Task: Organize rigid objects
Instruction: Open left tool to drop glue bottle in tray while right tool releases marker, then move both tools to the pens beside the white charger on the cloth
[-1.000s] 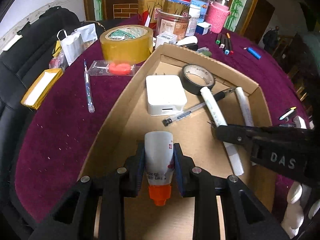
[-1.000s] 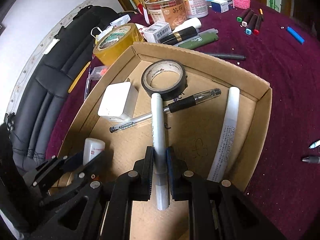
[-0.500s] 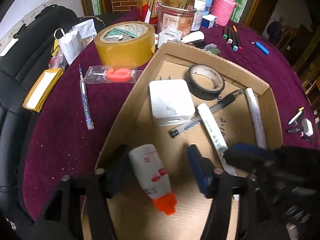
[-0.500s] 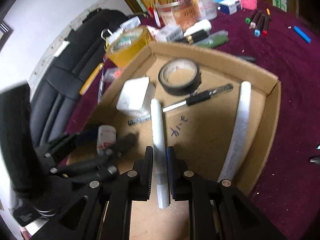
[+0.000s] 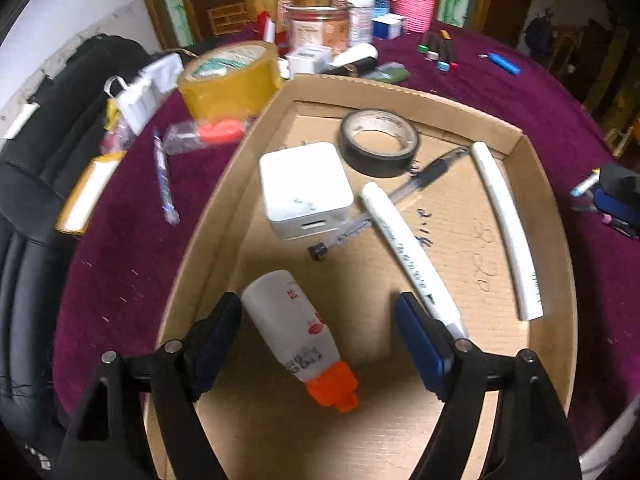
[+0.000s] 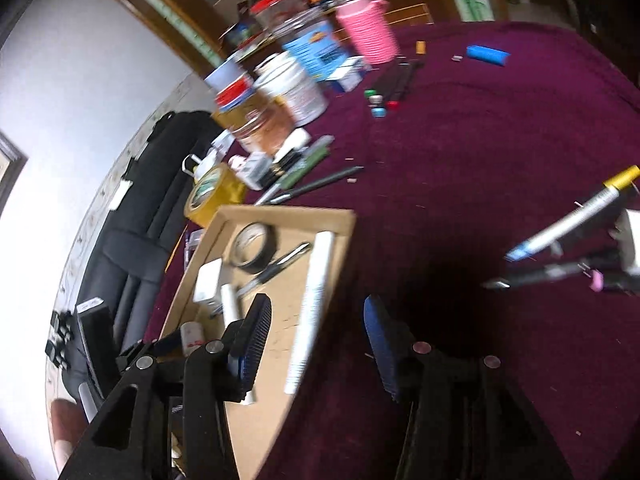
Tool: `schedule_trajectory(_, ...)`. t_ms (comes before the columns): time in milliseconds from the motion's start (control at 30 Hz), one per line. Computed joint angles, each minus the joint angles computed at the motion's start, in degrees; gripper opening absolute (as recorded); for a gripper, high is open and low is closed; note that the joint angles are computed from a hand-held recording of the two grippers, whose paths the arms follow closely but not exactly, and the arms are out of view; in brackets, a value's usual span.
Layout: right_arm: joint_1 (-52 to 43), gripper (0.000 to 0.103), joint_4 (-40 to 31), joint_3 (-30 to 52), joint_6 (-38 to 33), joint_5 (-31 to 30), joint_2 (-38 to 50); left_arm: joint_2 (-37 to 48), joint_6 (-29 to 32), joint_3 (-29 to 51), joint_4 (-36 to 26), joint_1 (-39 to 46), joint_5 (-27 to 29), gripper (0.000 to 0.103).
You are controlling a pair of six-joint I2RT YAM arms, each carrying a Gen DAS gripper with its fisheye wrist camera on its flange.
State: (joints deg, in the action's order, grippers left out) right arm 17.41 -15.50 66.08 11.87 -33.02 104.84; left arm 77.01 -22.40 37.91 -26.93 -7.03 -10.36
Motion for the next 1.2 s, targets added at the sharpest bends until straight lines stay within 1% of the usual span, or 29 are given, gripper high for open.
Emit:
schedule_trajectory(33, -1.6, 0.052, 0.4, -1.3, -0.5, -0.6, -0.8, -1.0, 0.3, -0.6, 0.4, 0.7, 2.6, 0.079)
schedule_trajectory(100, -4.3, 0.052, 1.3, -3.4, -1.1, -1.6, -2.2, -5.7, -0.7, -2.6, 1.3, 2.6, 6.6, 0.079)
schedule_trajectory(167, -7.1, 0.052, 2.5, -5.7, -1.4, -2.5, -3.7, -11.0, -2.0, -3.9, 1.3, 4.5, 10.1, 0.079)
schedule_trajectory(200, -8.7, 0.052, 3.1, -6.9, -1.7, -3.0, -4.4, -14.3, -3.2, -4.3, 0.7, 5.3, 10.7, 0.079)
schedule_trajectory(333, -13.9, 0.052, 4.2, -10.3, -4.2, -4.0, -6.5, -25.2, -7.6, -3.9, -3.5, 5.4, 7.7, 0.079)
schedule_trajectory(433, -17.6, 0.052, 4.9, -11.6, -5.5, -5.4, -6.7, -31.8, -11.8, -1.9, -8.2, 2.4, 2.7, 0.079)
schedule_trajectory(567, -22.1, 0.052, 6.2, -13.4, -6.5, -7.8, -6.9, -34.1, -15.6, 0.4, -11.7, -3.9, -4.4, 0.079)
schedule_trajectory(633, -23.8, 0.052, 6.6, -13.9, -7.4, -8.6, -6.4, -33.7, -17.5, 1.4, -12.9, -7.0, -6.7, 0.080)
schedule_trajectory(833, -29.5, 0.052, 4.8, -11.5, -10.4, -10.1, -3.1, -23.3, -20.8, 5.4, -10.4, -17.1, -10.4, 0.080)
schedule_trajectory(933, -32.5, 0.052, 4.1, -10.2, -11.7, -10.1, -1.3, -15.2, -20.7, 8.4, -7.2, -21.4, -9.7, 0.080)
schedule_trajectory(1067, -36.1, 0.052, 3.1, -7.7, -12.6, -9.8, 1.5, -1.3, -18.6, 14.6, -1.8, -26.6, -6.8, 0.079)
schedule_trajectory(1133, -37.6, 0.052, 3.2, -6.7, -12.7, -9.4, 2.8, 6.3, -16.9, 18.9, -0.1, -29.0, -7.0, 0.079)
schedule_trajectory(1200, -38.5, 0.052, 3.4, -5.4, -12.4, -9.1, 4.3, 13.1, -15.5, 23.7, 0.1, -30.6, -7.7, 0.079)
